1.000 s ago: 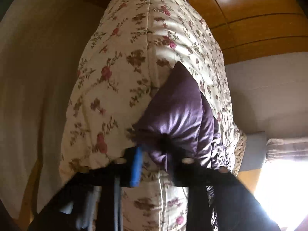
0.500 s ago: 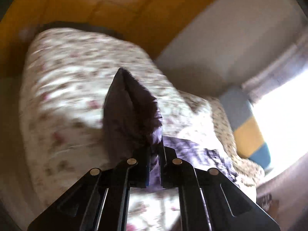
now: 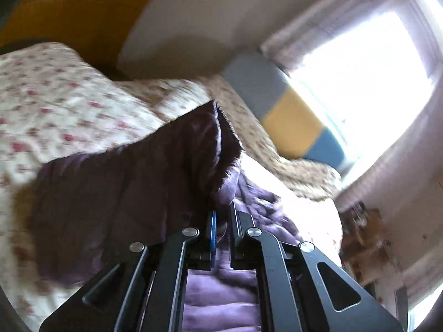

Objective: Fold large clothes
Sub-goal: 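Lift the sleeve with the left tool and fold it over the jacket body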

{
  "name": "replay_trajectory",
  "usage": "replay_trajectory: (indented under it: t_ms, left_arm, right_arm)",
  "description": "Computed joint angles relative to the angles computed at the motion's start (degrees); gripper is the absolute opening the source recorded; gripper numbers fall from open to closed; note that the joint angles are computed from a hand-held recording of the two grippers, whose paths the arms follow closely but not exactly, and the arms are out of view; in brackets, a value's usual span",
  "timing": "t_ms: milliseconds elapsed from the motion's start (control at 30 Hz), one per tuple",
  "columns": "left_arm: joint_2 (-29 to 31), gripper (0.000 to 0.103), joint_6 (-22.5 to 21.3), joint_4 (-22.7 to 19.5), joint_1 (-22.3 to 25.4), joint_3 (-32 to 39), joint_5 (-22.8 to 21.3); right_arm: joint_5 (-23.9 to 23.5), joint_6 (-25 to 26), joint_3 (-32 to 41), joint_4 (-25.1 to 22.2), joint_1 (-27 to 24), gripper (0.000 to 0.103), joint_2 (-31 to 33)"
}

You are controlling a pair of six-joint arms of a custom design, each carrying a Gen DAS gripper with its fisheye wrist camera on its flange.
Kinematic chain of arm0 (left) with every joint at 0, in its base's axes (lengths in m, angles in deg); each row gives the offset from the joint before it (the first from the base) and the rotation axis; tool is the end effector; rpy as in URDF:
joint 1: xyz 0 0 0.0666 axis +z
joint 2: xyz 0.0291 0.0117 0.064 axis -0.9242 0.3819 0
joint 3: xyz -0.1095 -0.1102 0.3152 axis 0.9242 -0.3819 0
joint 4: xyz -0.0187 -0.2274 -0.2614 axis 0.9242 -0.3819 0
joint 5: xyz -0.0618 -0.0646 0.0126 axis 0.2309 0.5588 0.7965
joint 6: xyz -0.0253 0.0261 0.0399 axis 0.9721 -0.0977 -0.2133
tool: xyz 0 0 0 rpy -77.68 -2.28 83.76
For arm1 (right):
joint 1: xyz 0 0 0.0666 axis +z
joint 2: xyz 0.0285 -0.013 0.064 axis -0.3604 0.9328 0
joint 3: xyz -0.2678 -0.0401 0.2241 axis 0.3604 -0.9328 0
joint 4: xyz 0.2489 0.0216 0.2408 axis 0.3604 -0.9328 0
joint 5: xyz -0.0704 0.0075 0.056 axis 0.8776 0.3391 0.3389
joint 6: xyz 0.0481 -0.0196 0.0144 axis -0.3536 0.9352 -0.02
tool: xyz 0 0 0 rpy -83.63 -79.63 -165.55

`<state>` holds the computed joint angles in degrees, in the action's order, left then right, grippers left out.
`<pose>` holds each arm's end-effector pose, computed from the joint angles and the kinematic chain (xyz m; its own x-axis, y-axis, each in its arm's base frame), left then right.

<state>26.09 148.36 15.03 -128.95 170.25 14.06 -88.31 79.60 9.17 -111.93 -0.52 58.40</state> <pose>0.2218 -0.3466 0.4814 -0.2470 -0.7301 -0.6371 -0.4347 0.6711 -0.6006 0.4512 0.1688 0.3629 -0.7363 -0.2601 -0.6246 -0.3356 0.9420 0.0033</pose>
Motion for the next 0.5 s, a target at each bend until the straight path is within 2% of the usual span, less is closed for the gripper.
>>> replay_trajectory:
  t_ms: [100, 267, 367, 500]
  left_arm:
    - [3.9, 0.006, -12.2, 11.1, 2.9, 2.9, 5.2]
    - [11.5, 0.006, -25.0, 21.3, 6.9, 10.3, 14.8]
    - [16.0, 0.006, -30.0, 25.0, 8.2, 15.2, 20.0]
    - [22.7, 0.006, -33.7, 26.7, 9.3, 23.3, 26.0]
  right_arm:
    - [-0.1, 0.0, -0.1, 0.1, 0.0, 0.092, 0.0]
    - [-0.4, -0.1, -0.1, 0.2, -0.1, 0.092, 0.0]
    - [-0.7, -0.2, -0.3, 0.4, -0.2, 0.092, 0.0]
    - [-1.3, -0.4, -0.5, 0.7, -0.3, 0.092, 0.0]
